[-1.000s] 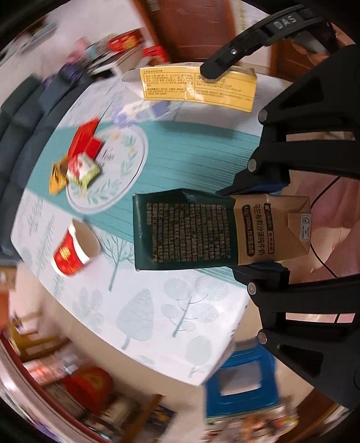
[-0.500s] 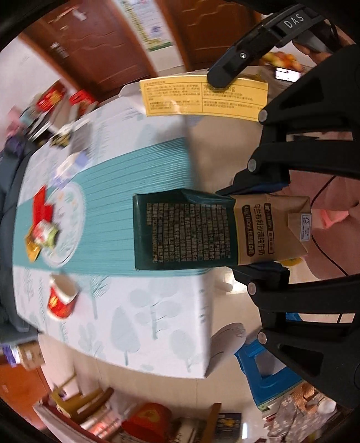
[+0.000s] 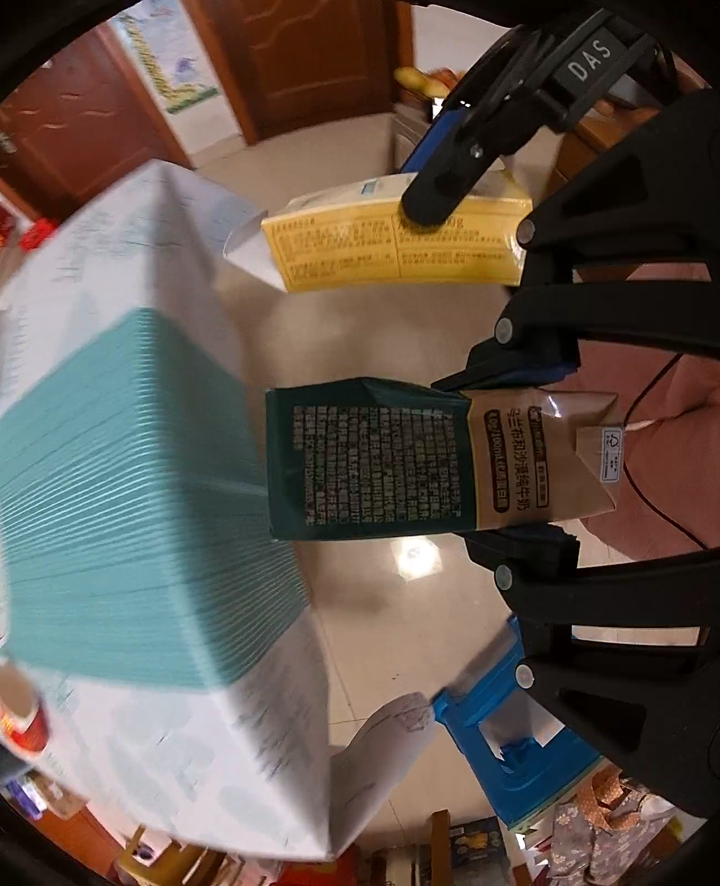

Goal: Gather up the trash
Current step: 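Carry the green box and toothpaste box with both tools over the bin, then open both tools to drop the two boxes into the bin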

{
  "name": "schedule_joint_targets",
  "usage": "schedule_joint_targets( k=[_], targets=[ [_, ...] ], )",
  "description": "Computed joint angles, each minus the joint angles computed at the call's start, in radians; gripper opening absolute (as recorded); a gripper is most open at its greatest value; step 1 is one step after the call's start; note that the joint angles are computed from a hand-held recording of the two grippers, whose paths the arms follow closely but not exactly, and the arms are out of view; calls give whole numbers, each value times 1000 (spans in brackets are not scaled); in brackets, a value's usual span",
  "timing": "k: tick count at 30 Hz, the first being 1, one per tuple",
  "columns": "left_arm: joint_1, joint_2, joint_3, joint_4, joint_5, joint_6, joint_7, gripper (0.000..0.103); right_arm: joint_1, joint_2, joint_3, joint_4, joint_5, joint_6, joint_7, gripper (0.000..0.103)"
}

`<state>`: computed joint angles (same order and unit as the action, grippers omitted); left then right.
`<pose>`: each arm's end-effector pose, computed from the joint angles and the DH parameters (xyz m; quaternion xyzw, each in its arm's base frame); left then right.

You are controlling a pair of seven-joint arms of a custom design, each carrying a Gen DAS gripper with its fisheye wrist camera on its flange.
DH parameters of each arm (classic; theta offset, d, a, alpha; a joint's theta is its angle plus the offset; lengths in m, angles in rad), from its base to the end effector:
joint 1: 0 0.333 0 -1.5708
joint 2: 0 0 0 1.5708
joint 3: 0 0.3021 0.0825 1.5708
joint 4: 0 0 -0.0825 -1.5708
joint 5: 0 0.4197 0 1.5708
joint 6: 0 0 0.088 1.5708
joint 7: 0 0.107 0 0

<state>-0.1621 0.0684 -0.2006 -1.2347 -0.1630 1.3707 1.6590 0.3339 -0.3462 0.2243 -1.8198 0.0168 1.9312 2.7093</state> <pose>0.5372 -0.2191 0.7211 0.5131 -0.8533 0.0794 0.0477 0.4243 0.2917 0.7056 -0.4640 0.8569 -0.0159 0.2240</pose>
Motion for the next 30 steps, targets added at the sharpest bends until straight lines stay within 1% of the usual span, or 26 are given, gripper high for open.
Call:
schedule_joint_targets(
  k=[1, 4, 7, 10, 14, 16, 18, 20, 21, 22, 23, 24, 25, 26, 28, 30],
  targets=[
    [-4, -19, -3, -49, 6, 19, 7, 34, 4, -27, -7, -62, 24, 26, 7, 49],
    [-20, -54, -11, -180, 25, 84, 24, 34, 5, -71, -19, -193, 69, 95, 3, 49],
    [-38, -53, -19, -280, 45, 152, 31, 35, 5, -106, -34, -338, 123, 190, -14, 49],
    [-57, -31, -28, -355, 70, 226, 31, 35, 0, -110, -43, -447, 158, 273, -40, 49],
    [-74, 29, -38, -404, 89, 321, 24, 35, -4, -75, -57, -557, 197, 397, -86, 50],
    [-81, 59, -42, -427, 102, 383, 13, 35, -2, -43, -67, -595, 221, 460, -115, 50],
    [-86, 85, -45, -447, 113, 440, 2, 35, 1, 2, -78, -619, 244, 525, -153, 50],
    [-85, 115, -44, -449, 119, 476, -9, 36, 2, 46, -86, -625, 260, 567, -184, 52],
    [-86, 126, -43, -459, 131, 502, -24, 41, 1, 69, -87, -632, 262, 588, -195, 52],
    [-86, 142, -42, -457, 144, 519, -35, 49, 0, 82, -86, -635, 261, 599, -197, 52],
    [-85, 151, -41, -462, 154, 536, -47, 54, -2, 95, -84, -637, 257, 606, -193, 53],
    [-82, 152, -41, -473, 155, 548, -52, 60, -4, 107, -81, -637, 248, 613, -185, 55],
    [-78, 145, -42, -498, 150, 569, -60, 63, -7, 119, -84, -639, 243, 621, -187, 57],
    [-78, 152, -43, -497, 150, 575, -70, 63, -7, 126, -84, -640, 240, 626, -185, 60],
    [-72, 146, -41, -517, 153, 598, -79, 67, -3, 133, -83, -644, 236, 634, -188, 61],
    [-69, 134, -42, -536, 153, 608, -87, 67, -1, 146, -85, -630, 227, 621, -198, 61]
  ],
)
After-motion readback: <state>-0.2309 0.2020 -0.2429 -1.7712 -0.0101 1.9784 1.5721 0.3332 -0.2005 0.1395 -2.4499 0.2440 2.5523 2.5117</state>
